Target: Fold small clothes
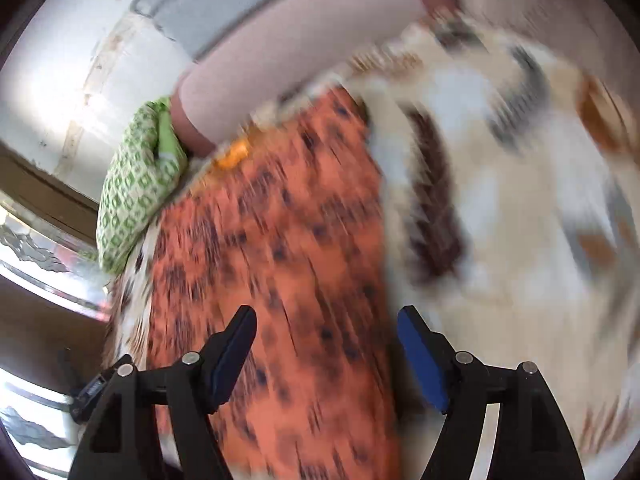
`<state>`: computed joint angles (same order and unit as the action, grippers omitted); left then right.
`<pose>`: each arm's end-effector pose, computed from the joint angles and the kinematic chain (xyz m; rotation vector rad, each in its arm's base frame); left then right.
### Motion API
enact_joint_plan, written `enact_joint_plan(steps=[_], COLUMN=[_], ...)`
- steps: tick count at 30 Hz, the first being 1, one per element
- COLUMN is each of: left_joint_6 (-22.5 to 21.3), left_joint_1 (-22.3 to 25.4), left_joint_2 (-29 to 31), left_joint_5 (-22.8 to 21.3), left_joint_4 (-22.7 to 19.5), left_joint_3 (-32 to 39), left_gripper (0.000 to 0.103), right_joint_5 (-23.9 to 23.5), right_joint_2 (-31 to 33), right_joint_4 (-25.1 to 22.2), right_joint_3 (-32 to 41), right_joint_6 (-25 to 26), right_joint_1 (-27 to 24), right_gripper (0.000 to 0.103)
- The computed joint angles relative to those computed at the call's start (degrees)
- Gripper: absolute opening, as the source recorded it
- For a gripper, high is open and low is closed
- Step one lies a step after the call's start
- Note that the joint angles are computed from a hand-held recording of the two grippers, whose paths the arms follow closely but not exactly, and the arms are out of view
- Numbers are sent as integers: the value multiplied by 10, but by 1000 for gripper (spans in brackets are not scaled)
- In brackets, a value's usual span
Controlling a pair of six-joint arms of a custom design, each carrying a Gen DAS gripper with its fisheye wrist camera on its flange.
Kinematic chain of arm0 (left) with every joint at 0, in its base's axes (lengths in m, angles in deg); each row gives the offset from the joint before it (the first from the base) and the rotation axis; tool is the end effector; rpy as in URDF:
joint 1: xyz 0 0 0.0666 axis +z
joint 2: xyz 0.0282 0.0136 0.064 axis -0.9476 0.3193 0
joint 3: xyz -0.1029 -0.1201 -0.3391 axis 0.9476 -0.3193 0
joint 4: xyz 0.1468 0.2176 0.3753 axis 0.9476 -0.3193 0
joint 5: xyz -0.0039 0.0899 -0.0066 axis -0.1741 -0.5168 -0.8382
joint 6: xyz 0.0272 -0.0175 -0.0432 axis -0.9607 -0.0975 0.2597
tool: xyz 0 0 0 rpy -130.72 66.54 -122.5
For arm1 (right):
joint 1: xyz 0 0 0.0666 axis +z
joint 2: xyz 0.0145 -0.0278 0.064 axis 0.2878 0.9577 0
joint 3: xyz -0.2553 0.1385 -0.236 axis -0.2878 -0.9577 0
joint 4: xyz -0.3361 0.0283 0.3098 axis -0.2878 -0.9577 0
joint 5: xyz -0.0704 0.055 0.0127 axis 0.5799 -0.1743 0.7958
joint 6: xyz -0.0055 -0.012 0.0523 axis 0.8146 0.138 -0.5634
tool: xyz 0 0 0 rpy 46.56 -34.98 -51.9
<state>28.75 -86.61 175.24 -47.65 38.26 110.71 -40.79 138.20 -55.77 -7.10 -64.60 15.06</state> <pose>0.6178 -0.1776 0.3201 0.0435 2.6493 -0.5130 0.5806 -0.0057 0.3376 0.6881 2.5442 0.6381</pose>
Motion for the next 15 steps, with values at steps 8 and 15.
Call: enact_joint_plan(steps=[8,15], left_joint_6=[-3,-12], left_joint_1=[-20,-29], left_joint_2=[-47,-32], left_joint_5=[-35,-72], left_joint_4=[-1,-1], left_joint_3=[-77,-69], left_gripper=[79,79], right_joint_5=[67,155], right_joint_2=[-62,-64], right_joint_4=[-43,-73], right_joint_3=[-79,-76], right_joint_6=[48,83], right_joint_1=[58,93], right_gripper=[75,69])
